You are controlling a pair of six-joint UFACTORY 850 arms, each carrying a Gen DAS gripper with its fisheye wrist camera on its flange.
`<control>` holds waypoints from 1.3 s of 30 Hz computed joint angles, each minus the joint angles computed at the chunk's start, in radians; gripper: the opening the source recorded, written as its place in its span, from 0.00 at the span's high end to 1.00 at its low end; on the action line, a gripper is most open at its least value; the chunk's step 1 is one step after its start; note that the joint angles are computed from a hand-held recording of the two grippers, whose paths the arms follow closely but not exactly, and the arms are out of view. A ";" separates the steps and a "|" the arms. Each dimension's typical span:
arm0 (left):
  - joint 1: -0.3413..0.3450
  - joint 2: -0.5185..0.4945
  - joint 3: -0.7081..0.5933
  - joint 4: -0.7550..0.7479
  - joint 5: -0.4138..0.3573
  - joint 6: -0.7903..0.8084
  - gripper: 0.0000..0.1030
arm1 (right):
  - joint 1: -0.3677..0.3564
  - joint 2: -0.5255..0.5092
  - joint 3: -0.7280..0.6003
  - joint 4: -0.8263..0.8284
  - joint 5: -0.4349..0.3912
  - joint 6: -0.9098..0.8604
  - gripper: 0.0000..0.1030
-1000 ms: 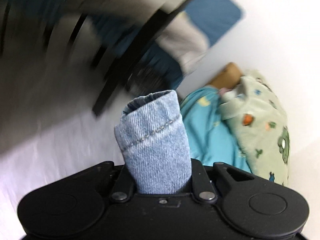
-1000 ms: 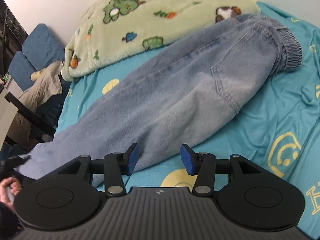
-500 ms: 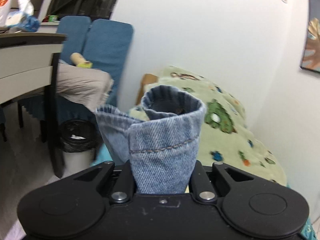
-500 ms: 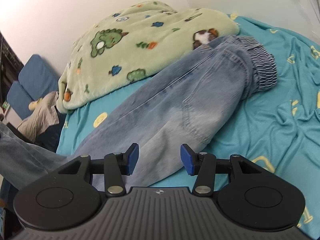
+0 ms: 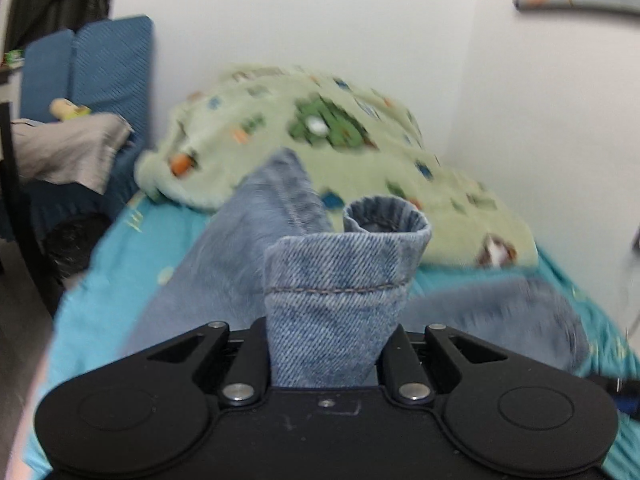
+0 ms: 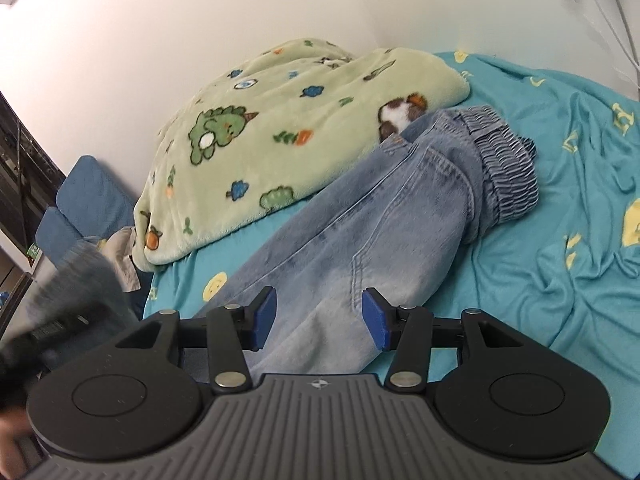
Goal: Fold clothes
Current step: 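Grasp the stacked leg hems with the left tool and lift toward the waistband, then lay the leg hems over the waistband and open the left tool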
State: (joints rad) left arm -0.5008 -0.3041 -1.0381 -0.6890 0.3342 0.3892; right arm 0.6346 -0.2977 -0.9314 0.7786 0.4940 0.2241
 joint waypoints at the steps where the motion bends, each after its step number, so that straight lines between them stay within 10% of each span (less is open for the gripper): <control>1: -0.017 -0.017 -0.003 -0.027 -0.007 0.028 0.90 | -0.003 -0.005 -0.002 -0.007 -0.003 0.007 0.50; 11: -0.048 -0.103 -0.012 -0.171 -0.042 0.214 0.88 | -0.007 -0.048 -0.032 -0.166 -0.065 0.109 0.50; 20: -0.035 -0.009 0.067 0.089 -0.115 0.006 0.54 | 0.010 -0.067 -0.042 -0.241 -0.031 0.122 0.50; 30: 0.007 0.134 0.223 0.108 -0.055 -0.006 0.38 | 0.019 -0.096 -0.059 -0.277 0.017 0.134 0.50; 39: 0.050 0.063 0.203 0.116 0.038 -0.058 0.35 | -0.038 -0.089 -0.037 -0.126 0.075 0.069 0.47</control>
